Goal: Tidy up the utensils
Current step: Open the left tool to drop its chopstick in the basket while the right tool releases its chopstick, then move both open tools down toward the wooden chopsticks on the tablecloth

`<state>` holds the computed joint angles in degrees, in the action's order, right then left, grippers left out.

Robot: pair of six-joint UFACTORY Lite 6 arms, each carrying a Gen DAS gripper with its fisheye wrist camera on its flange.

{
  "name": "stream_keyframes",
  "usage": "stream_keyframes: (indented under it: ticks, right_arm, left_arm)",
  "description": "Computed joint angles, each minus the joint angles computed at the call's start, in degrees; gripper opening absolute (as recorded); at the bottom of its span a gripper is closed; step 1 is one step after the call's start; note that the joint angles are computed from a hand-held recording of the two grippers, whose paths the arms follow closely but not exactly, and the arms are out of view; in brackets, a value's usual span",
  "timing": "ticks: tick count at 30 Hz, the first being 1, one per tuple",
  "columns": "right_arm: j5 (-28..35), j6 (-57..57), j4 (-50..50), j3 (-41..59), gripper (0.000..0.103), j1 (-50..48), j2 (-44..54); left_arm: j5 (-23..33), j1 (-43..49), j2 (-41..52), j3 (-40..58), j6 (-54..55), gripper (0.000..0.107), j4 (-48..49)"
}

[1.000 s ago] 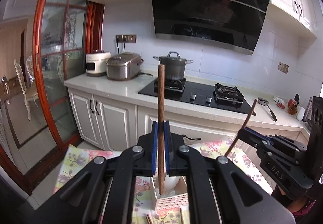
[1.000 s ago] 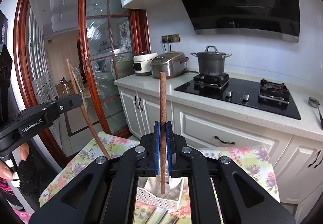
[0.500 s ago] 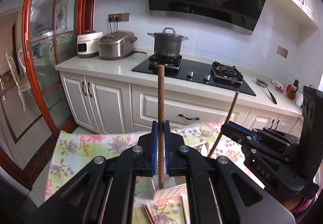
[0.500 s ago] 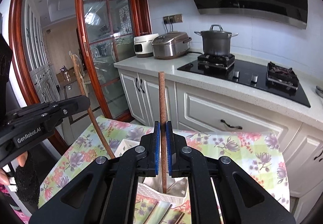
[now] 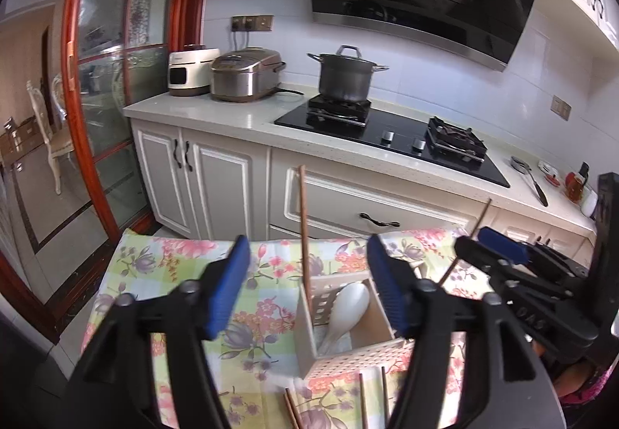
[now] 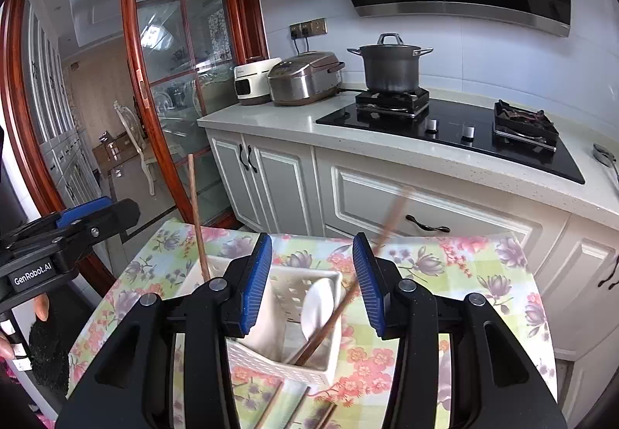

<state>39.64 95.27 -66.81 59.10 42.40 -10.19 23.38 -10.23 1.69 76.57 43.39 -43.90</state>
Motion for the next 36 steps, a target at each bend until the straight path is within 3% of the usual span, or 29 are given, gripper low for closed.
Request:
stream_keyframes:
  ticks: [5,14,26,30,36]
  right_arm:
    - [1.3,3.8,-1.9,-5.3,0.043,1.4,-4.4]
    - [5.3,11.9,-4.3,-15.4,0.043,7.9,-11.1]
    - [8.4,28.8,-6.1,-28.5,0.043,17.3,-13.1]
    - [10.0,35.7,-7.0,-30.9,0.043,21.3,-10.0]
    - [7.0,46.4,-10.2,-32.6,0.043,23.5,-2.2]
  left_arm:
    - [-2.8,1.6,-3.9,-7.5,6.7,0.082,-7.6]
    - [-6.3,3.5,-13.7,-22.6,21.3,0.09,-20.6]
    - [-3.1,7.2,-16.2,-37.5,42.4,0.091,-40.2]
    - [-4.7,7.2,-17.4,-43.4,54.2,0.091,-51.8]
    - [-7.2,6.6,-19.3,-50.2,68.7,0.091,-65.6]
